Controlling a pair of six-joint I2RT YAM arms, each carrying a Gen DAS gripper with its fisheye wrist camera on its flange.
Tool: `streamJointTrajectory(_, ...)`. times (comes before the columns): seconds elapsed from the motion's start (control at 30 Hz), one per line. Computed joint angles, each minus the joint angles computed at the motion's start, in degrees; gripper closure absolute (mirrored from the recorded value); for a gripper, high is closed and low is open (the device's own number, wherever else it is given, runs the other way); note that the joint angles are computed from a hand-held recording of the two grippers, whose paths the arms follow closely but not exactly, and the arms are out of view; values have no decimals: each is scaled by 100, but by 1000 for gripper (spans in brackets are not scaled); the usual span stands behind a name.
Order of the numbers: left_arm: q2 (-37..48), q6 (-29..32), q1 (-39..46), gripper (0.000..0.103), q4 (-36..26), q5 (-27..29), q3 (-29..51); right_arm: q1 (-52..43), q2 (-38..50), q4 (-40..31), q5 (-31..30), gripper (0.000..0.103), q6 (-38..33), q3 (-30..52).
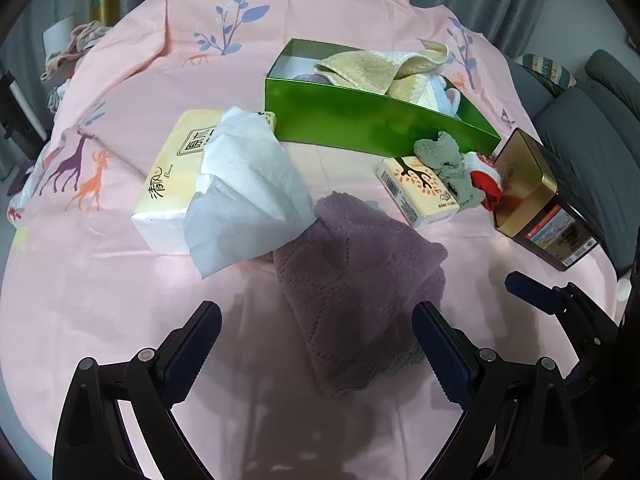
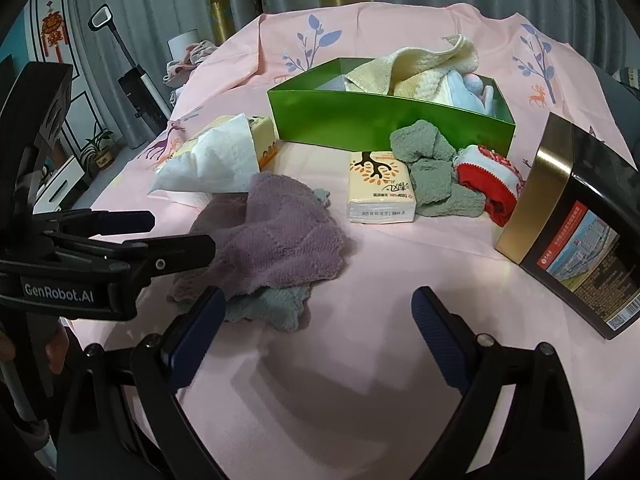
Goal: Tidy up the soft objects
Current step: 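Reach the right gripper to the purple knitted towel and grasp it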
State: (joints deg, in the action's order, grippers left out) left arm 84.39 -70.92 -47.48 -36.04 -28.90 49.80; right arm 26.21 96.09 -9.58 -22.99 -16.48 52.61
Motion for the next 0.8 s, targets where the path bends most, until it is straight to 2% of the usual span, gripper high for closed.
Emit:
streamJointTrajectory(0.53,-31,97,50,7,36,9,8,115,-12,127,-52,9,-110,-37)
streamJointTrajectory(0.8,51,397,219,7,261,109,-2,213,88,152,-69,9,-75,-17)
